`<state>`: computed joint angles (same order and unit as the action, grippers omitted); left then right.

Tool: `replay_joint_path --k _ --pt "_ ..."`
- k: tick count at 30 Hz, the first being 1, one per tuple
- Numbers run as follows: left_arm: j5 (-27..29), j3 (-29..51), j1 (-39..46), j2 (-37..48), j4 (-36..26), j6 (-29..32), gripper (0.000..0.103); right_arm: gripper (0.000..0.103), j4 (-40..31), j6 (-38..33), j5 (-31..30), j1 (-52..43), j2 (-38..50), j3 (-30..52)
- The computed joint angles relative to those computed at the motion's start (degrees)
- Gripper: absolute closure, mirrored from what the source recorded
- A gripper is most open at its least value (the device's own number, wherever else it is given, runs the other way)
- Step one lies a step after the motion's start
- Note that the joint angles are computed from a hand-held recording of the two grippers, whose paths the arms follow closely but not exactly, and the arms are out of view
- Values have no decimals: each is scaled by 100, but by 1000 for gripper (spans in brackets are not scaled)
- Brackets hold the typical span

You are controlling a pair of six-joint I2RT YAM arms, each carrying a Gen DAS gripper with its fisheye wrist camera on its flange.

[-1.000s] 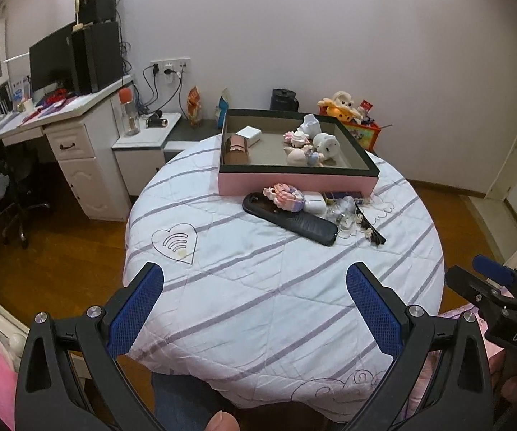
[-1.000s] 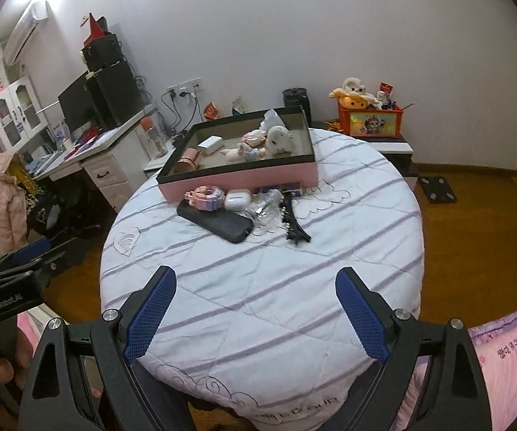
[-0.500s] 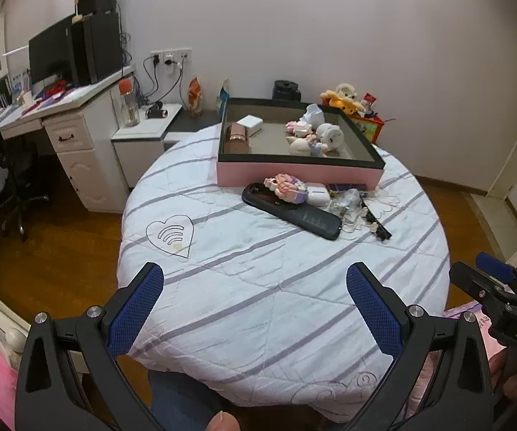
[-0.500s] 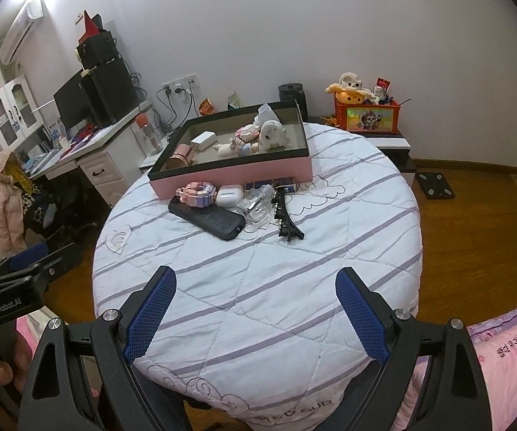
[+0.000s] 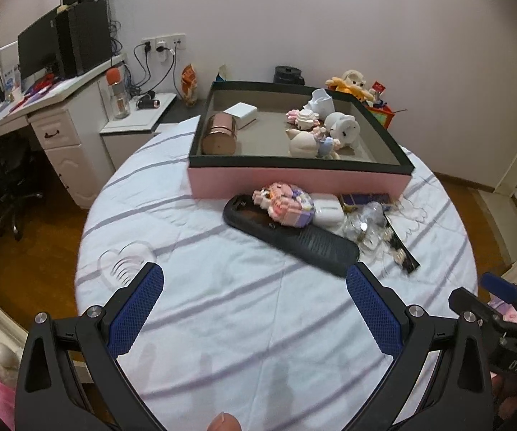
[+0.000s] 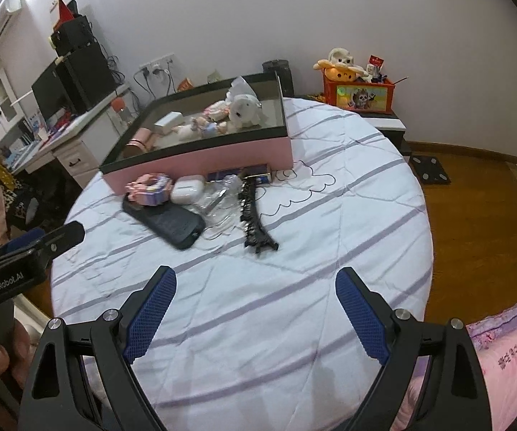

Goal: Organize rigid objects
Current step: 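Grasp the pink pixel block figure with the left tool while the right tool grasps the black hair clip, then carry the block figure with the left tool while the right tool carries the hair clip into the box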

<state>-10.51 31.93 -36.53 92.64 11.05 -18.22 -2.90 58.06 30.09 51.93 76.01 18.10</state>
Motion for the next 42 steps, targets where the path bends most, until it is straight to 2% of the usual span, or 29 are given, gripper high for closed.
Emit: replay_joint_path --k 7,12,16,19,24,27,28,29,31,34,37,38,42 --pt "23 1074 105 1483 198 123 0 11 1155 -1231 -651 -1087 1312 286" --pt "-62 1822 174 2278 68 174 0 13 1650 -1785 -959 -1539 2178 622" --pt "127 2200 256 2671 68 207 0 17 1951 -2007 -1185 -1811 2573 734" --pt "-95 2372 148 2851 97 347 0 21 2100 -2140 -1253 -1943 2740 777" --pt "280 2424 344 2987 288 241 1 28 2169 -2314 -1166 -1981 2902 911" --pt "384 2365 417 3006 457 202 10 37 2128 -2367 -1018 -1904 2994 1003" --pt "360 2319 423 2993 511 207 15 43 2164 -2380 -984 -1891 3002 996" --pt "328 2241 447 2963 564 198 25 46 2182 -2374 -963 -1884 2995 982" --pt "380 2059 534 2906 757 186 37 64 2223 -2387 -954 -1880 2964 953" --pt "876 1722 799 2751 1108 152 42 77 2224 -2341 -987 -1867 2909 918" --pt "884 1478 784 2585 1269 283 50 82 2195 -2237 -1018 -1840 2846 882" --pt "781 1412 746 2530 1254 321 50 83 2196 -2198 -1039 -1832 2816 857" --pt "936 1178 868 2415 1348 300 50 84 2238 -2051 -1120 -1791 2710 746"
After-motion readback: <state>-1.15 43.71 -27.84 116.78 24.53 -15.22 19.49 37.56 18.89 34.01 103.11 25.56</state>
